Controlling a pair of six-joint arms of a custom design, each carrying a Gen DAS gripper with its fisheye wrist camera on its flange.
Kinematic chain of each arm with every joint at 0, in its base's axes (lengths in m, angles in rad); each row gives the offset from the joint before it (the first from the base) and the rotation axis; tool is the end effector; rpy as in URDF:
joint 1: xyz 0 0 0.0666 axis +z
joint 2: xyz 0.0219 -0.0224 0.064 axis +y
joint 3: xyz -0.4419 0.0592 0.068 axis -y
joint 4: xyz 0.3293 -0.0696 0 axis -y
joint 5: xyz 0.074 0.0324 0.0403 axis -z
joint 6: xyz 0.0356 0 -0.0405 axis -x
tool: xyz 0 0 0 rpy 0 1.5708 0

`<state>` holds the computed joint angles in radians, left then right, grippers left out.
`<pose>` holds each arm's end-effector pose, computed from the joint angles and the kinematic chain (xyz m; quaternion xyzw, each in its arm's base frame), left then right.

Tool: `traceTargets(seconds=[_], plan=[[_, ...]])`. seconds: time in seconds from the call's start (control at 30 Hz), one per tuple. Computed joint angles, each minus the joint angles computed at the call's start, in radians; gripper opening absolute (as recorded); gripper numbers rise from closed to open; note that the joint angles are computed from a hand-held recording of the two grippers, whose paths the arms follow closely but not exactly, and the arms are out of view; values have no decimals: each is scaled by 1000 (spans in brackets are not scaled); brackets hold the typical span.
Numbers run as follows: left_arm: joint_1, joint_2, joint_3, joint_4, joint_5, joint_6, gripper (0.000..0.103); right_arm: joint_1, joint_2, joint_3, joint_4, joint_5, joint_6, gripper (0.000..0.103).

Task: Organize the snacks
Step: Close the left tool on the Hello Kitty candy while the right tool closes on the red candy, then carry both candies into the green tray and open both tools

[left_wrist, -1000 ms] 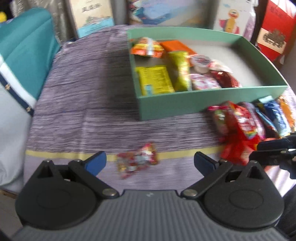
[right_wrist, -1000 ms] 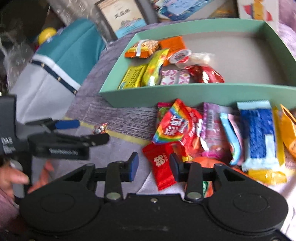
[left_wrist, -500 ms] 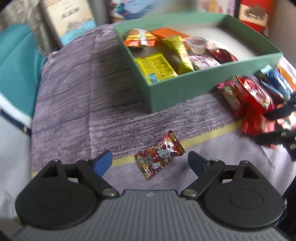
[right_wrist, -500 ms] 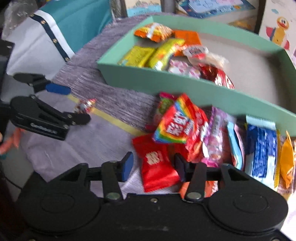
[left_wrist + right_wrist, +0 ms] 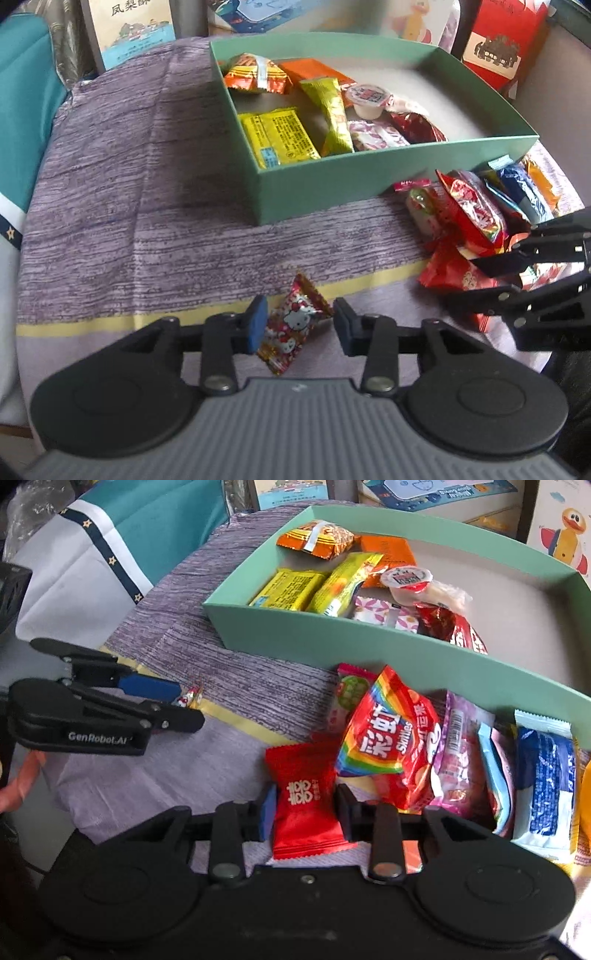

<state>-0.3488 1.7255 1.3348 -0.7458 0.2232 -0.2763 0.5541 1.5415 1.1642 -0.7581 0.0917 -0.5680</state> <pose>0.4739 -0.1811 0.3326 0.3212 0.9160 -0.1164 0.2100 0.3668 0.2226 0.3537 0.0167 0.9753 0.0769 0.2065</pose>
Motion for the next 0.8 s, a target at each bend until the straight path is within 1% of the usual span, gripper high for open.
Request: traceTargets(seconds=[0.03, 0.1, 0.17, 0.2, 0.23, 0.3, 0.33, 0.43, 0.5, 0.57, 0.7, 0.8], plan=[[0, 0, 2, -6, -4, -8, 48, -1, -3, -4, 5, -1, -7, 34], [0, 2, 6, -27, -15, -33, 58, -3, -4, -7, 12, -6, -14, 35], [-1, -5, -7, -21, -23, -70, 59, -2, -5, -11, 17, -6, -21, 35], [-5, -12, -20, -10, -30, -88, 57, 0, -5, -12, 18, -3, -22, 35], [-8, -20, -33, 5, -35, -96, 48, 3, -6, -12, 18, 1, -23, 35], [-12, -26, -37, 3, -17, -97, 33, 7, -5, -14, 25, 12, -29, 35], [-15, -27, -36, 3, -20, -85, 31, 9, -5, -15, 28, 16, -36, 33], [-26, -34, -49, 28, -43, -19, 29, 4, -15, -23, 42, -5, -68, 32], [-27, -39, -52, 28, -35, 18, 29, 0, -26, -33, 49, -20, -84, 32], [-27, -47, -57, 26, -13, 41, 28, -2, -36, -40, 58, -30, -98, 32], [-34, -68, -63, 36, -26, 78, 28, -6, -60, -48, 84, -38, -116, 31], [-30, -81, -46, 29, -16, 109, 28, -18, -83, -49, 102, -42, -127, 31]])
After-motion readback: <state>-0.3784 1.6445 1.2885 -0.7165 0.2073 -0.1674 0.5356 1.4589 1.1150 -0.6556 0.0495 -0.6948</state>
